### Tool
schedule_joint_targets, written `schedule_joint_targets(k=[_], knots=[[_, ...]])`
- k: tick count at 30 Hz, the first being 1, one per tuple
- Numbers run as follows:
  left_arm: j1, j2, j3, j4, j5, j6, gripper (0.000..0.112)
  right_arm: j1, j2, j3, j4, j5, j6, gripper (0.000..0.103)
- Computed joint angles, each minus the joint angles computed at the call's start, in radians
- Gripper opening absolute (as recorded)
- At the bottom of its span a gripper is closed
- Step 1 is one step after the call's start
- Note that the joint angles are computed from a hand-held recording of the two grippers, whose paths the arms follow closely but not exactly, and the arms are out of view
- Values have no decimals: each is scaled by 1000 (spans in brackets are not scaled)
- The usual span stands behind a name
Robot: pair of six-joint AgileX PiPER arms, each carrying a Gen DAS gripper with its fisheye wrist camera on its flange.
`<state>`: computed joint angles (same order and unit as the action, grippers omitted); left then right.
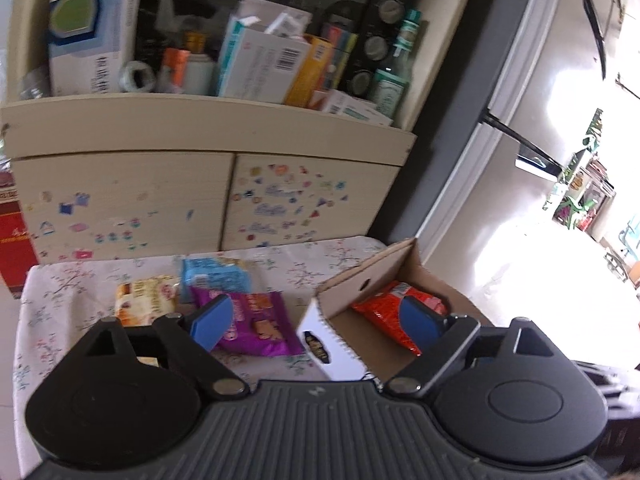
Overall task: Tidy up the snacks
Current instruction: 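Lower both packets into the box and open both grippers, then move the left gripper to the silver foil bag while the right approaches the yellow waffle packet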
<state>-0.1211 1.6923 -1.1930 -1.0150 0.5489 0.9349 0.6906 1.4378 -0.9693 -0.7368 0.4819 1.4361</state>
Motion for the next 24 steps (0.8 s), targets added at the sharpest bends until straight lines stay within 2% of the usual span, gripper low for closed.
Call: schedule_joint_targets(k=[8, 11, 17, 24], knots=[[84, 4, 16, 71, 36, -27, 91, 8, 79, -33, 280, -60, -356, 84], [104, 20, 23, 111, 54, -44, 92, 7, 119, -53, 384, -50, -469, 85], [118, 84, 29, 220, 80, -156, 93, 19, 182, -80, 451, -25, -555, 85], [65, 141, 29, 333, 30, -311, 93, 24, 238, -107, 434, 16, -546, 85]])
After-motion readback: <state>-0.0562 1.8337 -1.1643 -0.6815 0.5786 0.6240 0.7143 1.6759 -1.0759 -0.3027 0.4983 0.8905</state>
